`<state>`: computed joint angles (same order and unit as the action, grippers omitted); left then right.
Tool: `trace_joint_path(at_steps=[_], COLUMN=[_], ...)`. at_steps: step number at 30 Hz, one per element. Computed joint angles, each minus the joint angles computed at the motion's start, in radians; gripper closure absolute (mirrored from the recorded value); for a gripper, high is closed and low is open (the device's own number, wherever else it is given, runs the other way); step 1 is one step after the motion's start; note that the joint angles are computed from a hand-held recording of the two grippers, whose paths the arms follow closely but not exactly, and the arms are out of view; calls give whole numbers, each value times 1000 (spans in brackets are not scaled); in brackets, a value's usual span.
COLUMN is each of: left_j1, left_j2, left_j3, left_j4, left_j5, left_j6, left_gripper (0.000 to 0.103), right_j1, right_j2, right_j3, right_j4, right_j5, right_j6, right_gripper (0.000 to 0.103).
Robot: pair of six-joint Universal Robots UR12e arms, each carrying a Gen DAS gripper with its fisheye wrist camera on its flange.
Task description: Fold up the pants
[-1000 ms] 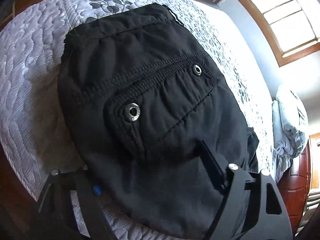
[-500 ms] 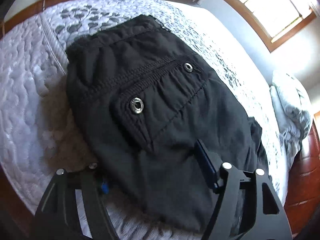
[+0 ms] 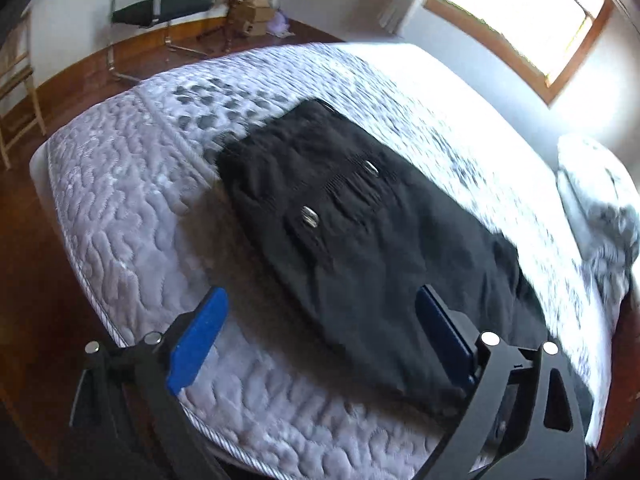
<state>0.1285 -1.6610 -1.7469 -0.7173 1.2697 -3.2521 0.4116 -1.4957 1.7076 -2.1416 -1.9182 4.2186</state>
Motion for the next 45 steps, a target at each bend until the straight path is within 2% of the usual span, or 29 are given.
trace_joint_path(at_steps=[2, 5, 8, 11, 16, 20, 23, 25, 27, 28, 30, 32, 34, 35, 36, 37, 39, 42, 43, 45], left_j1=[-10, -28, -45, -65, -119, -155, -171, -175, -170, -164, -155, -146, -140, -136, -134, -132, -131, -140, -142, -145], left_j2=[9, 14, 15, 18, 17, 12, -1, -12, -17, -15, -12, -12, -12, -11, -9, -9, -8, -9, -9, -8], left_j3=[-7, -5, -2, -1, -17, -46, -44, -36, -36, -37, -33, -24, -17, -15, -14, -13, -13, -9, -7, -4], left_j4=[-17, -40, -61, -75, -35, 50, 30, -9, -11, -12, -28, -57, -76, -83, -87, -90, -93, -103, -108, -122], left_j5=[-18, -30, -50, -60, -2, 80, 116, 122, 112, 95, 70, 55, 47, 40, 35, 30, 28, 46, 48, 46], left_j6=[52, 107, 143, 184, 293, 382, 436, 450, 424, 404, 385, 369, 350, 339, 331, 319, 303, 305, 310, 326], left_gripper=[7, 6, 6, 5, 5, 5, 5, 5, 5, 5, 4, 4, 4, 4, 4, 4, 4, 4, 4, 4], right_j1=[-5, 11, 19, 45, 73, 79, 79, 72, 68, 66, 60, 52, 50, 56, 60, 63, 68, 70, 74, 84], right_j2=[30, 62, 65, 64, 131, 200, 207, 188, 146, 109, 41, -45, -134, -159, -198, -221, -253, -258, -246, -230], right_j3=[-30, -45, -67, -78, -147, -216, -215, -189, -121, -71, 19, 140, 282, 330, 384, 407, 447, 515, 531, 544], right_j4=[92, 139, 178, 107, 45, 143, 152, 98, -31, -119, -235, -375, -558, -616, -636, -614, -594, -721, -782, -840], right_j5=[32, 11, 9, -31, -23, -20, -28, -6, 6, 0, -18, -48, -102, -137, -176, -192, -215, -231, -253, -297], right_j6=[-4, -12, 11, 7, -109, -143, -142, -143, -132, -96, 16, 181, 373, 459, 560, 619, 690, 767, 777, 786], right_gripper=[38, 37, 37, 37, 37, 33, 31, 31, 31, 30, 25, 24, 24, 23, 22, 22, 21, 21, 20, 20])
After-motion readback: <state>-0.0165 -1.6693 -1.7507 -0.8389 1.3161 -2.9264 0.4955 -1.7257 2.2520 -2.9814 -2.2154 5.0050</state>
